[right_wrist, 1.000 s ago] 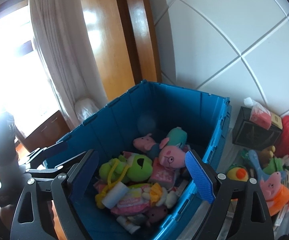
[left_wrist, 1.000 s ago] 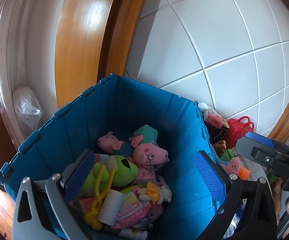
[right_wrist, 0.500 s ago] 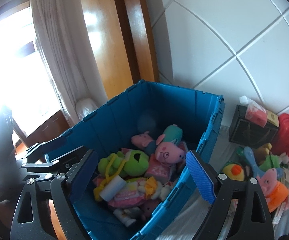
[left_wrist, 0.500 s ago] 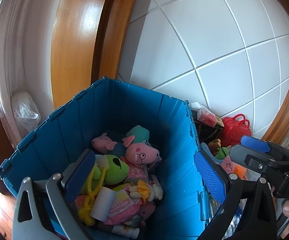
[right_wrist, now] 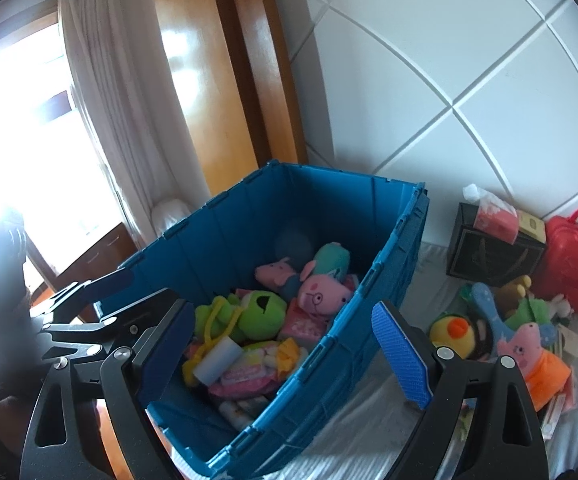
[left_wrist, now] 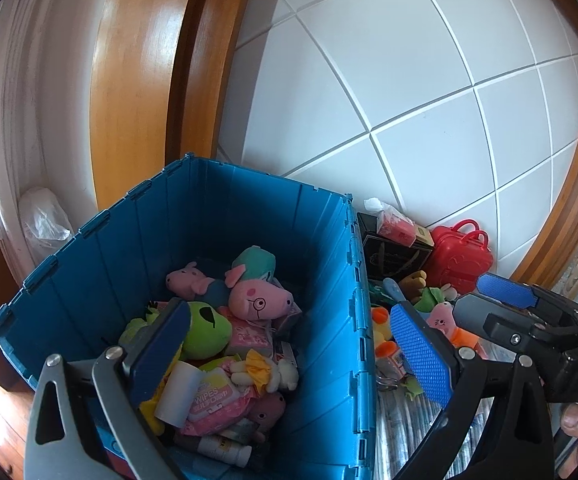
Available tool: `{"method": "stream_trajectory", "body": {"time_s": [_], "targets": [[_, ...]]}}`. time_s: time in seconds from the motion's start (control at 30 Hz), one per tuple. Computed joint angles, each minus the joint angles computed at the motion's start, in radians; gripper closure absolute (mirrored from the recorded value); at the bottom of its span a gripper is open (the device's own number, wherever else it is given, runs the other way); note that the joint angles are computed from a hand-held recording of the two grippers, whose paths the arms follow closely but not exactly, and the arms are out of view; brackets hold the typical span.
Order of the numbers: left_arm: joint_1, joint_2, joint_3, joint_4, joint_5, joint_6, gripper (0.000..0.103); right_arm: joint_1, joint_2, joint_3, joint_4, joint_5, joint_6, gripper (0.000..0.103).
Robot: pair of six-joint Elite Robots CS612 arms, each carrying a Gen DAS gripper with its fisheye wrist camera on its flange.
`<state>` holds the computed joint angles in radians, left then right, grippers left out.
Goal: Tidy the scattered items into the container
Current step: 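Withdraw both grippers from the crate and move back over the pile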
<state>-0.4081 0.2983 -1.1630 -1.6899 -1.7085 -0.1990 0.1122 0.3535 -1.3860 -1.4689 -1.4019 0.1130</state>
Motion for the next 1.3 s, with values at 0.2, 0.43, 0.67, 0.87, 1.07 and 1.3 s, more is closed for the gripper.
{"method": "stream_trajectory", "body": {"time_s": [0.2, 0.43, 0.67, 0.87, 1.07, 1.3], "targets": [[-0.022, 0.008, -0.026, 0.021, 0.007, 0.004, 0.001, -0.018, 0.018, -0.051, 0.030, 0.010, 0.001, 0.012], [-0.050, 0.012, -0.042, 0.034, 0.019, 0.004, 0.001, -0.043, 0.039, -0.112, 0.074, 0.020, 0.005, 0.012], [-0.078, 0.018, -0.060, 0.047, 0.023, 0.005, 0.001, -0.071, 0.059, -0.167, 0.110, 0.030, 0.008, 0.012], [-0.100, 0.023, -0.068, 0.059, 0.028, -0.002, 0.001, -0.095, 0.074, -0.207, 0.142, 0.042, 0.004, 0.012], [-0.125, 0.027, -0.072, 0.070, 0.041, -0.006, 0.002, -0.121, 0.091, -0.249, 0.181, 0.050, 0.002, 0.012], [-0.153, 0.032, -0.068, 0.085, 0.049, -0.012, 0.001, -0.159, 0.114, -0.302, 0.231, 0.058, 0.000, 0.012]]}}
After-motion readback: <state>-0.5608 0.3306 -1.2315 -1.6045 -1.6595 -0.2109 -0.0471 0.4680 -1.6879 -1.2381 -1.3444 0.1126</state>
